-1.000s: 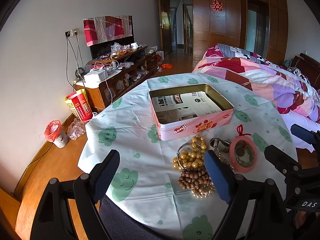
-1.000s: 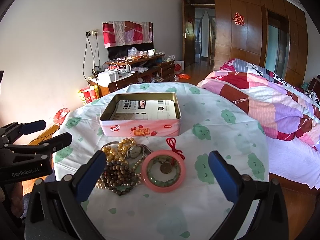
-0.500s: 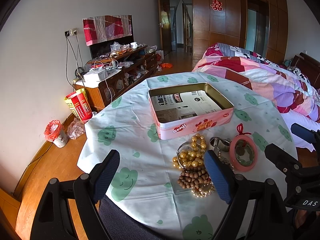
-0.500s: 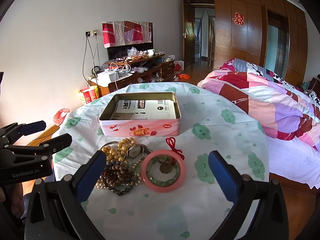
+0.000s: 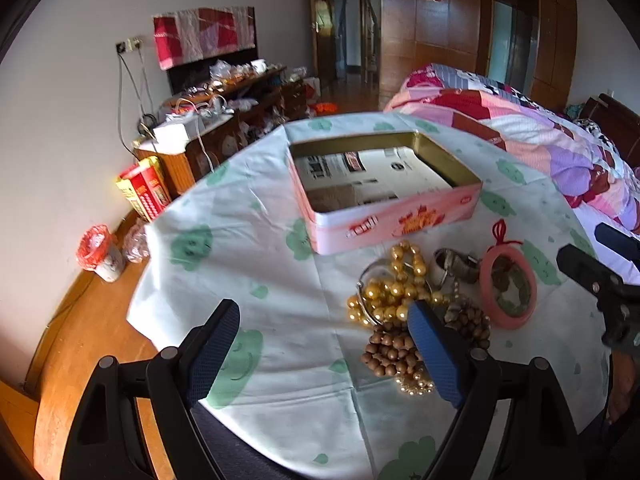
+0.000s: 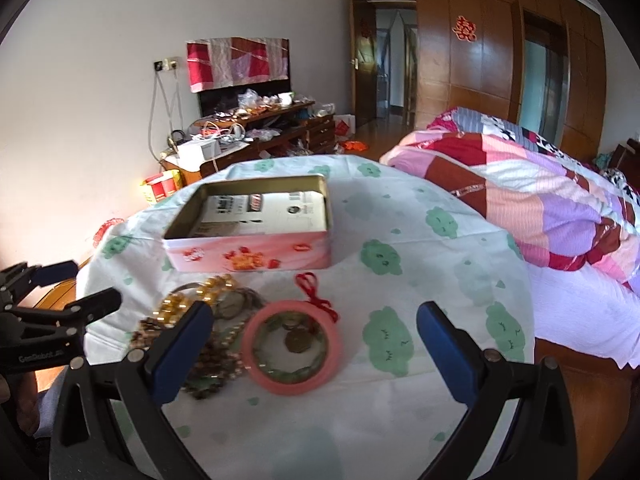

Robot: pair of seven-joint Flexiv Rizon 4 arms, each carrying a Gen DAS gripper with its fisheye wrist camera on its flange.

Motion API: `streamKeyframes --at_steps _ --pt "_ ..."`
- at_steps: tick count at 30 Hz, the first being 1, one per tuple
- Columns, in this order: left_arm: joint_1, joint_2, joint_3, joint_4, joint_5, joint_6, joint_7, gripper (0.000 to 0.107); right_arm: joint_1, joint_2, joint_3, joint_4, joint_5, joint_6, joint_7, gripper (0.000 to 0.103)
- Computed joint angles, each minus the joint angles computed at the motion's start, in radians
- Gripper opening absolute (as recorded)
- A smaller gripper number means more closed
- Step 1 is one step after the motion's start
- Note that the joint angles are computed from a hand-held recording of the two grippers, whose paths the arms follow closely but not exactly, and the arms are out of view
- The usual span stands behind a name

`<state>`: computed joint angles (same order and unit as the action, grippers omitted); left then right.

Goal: Organize jewelry
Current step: 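Grasp the brown wooden bead bracelet with the left tool while the right tool grasps the pink bangle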

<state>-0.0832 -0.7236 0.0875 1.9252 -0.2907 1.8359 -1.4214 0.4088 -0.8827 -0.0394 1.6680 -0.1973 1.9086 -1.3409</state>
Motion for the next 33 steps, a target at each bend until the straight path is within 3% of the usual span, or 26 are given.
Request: streamKeyframes --at_steps 4,10,17,22,24,26,33 --pt "0.076 -0.012 -0.089 -0.012 0.045 -0.016 0.016 0.086 -0.04 -0.021 0.032 -0.036 -0.027 -0.052 0.014 0.097" --pt "0.164 -0.021 -0.2 -0.014 0.107 -0.053 0.046 0.059 -0.107 -0.048 0.104 -0.07 -0.08 -0.124 0.028 0.089" --pt "0.255 -0.03 -0.308 0.0 0.149 -0.05 0.058 0.043 -0.123 -0.055 0.126 -0.07 -0.1 -0.139 0.027 0.089" --pt "0.337 -0.039 -0.399 0.008 0.189 -0.058 0.077 0.01 -0.119 -0.052 0.122 -0.066 -0.103 -0.138 0.026 0.089" --pt "0.388 -0.046 -0.456 0.018 0.209 -0.051 0.087 0.01 -0.118 -0.051 0.121 -0.064 -0.103 -0.136 0.026 0.089" --pt "0.398 -0.044 -0.466 0.02 0.226 -0.031 0.093 0.005 -0.119 -0.053 0.122 -0.066 -0.104 -0.134 0.026 0.089" --pt "0.45 -0.037 -0.514 0.015 0.279 0.007 0.086 0.005 -0.126 -0.063 0.122 -0.087 -0.102 -0.154 0.037 0.089"
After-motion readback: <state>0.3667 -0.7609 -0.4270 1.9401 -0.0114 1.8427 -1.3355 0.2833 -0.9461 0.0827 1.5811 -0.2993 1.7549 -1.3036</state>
